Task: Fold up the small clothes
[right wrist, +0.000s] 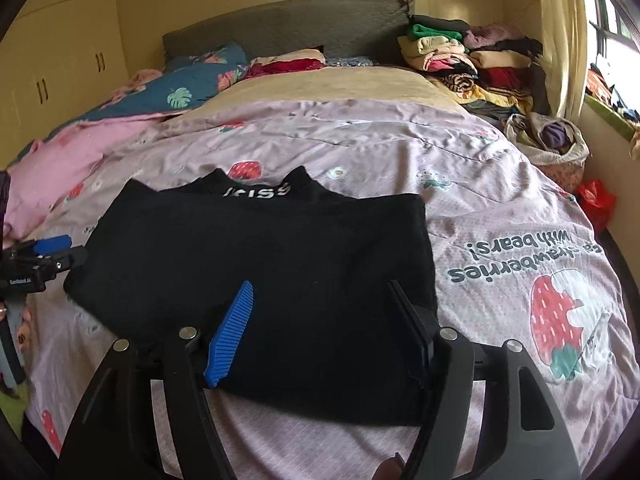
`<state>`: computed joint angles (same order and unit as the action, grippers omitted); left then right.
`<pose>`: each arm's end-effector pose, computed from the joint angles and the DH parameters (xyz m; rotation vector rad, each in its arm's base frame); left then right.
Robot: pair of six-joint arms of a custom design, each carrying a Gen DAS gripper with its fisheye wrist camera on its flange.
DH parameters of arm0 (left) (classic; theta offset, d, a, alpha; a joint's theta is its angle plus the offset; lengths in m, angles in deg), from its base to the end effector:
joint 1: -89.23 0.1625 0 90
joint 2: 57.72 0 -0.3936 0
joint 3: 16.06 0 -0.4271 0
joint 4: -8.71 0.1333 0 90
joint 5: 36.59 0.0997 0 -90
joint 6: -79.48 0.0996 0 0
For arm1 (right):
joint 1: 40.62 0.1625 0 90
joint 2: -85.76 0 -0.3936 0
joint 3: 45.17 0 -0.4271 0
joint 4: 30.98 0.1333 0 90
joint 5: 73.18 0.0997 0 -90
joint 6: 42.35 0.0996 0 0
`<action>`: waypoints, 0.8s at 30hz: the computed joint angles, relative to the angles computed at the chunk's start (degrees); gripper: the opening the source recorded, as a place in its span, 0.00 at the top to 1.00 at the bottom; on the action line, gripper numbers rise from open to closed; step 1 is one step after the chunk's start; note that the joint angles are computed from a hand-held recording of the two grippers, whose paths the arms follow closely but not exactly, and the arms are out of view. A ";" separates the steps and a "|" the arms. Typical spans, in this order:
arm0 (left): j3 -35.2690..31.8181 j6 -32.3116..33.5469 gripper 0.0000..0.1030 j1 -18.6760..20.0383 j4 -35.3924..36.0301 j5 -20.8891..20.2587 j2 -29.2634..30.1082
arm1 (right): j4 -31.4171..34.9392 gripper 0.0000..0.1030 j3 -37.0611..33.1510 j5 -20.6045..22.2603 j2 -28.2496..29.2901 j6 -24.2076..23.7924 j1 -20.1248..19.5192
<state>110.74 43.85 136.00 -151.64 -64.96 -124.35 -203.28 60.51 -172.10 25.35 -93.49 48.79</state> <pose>-0.1644 -0.4975 0.1243 0.0294 2.2233 -0.9939 0.1113 -0.6350 0.1828 1.0633 -2.4133 0.7047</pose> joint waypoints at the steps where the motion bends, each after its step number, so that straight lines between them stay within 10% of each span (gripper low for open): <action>1: 0.05 -0.20 0.09 -0.17 0.42 0.02 -0.05 | -0.11 0.33 0.55 0.03 -0.26 -0.05 0.04; 24: 1.68 -4.90 0.09 2.69 3.37 -5.17 0.42 | 2.45 0.27 2.08 -7.63 0.08 5.47 -2.74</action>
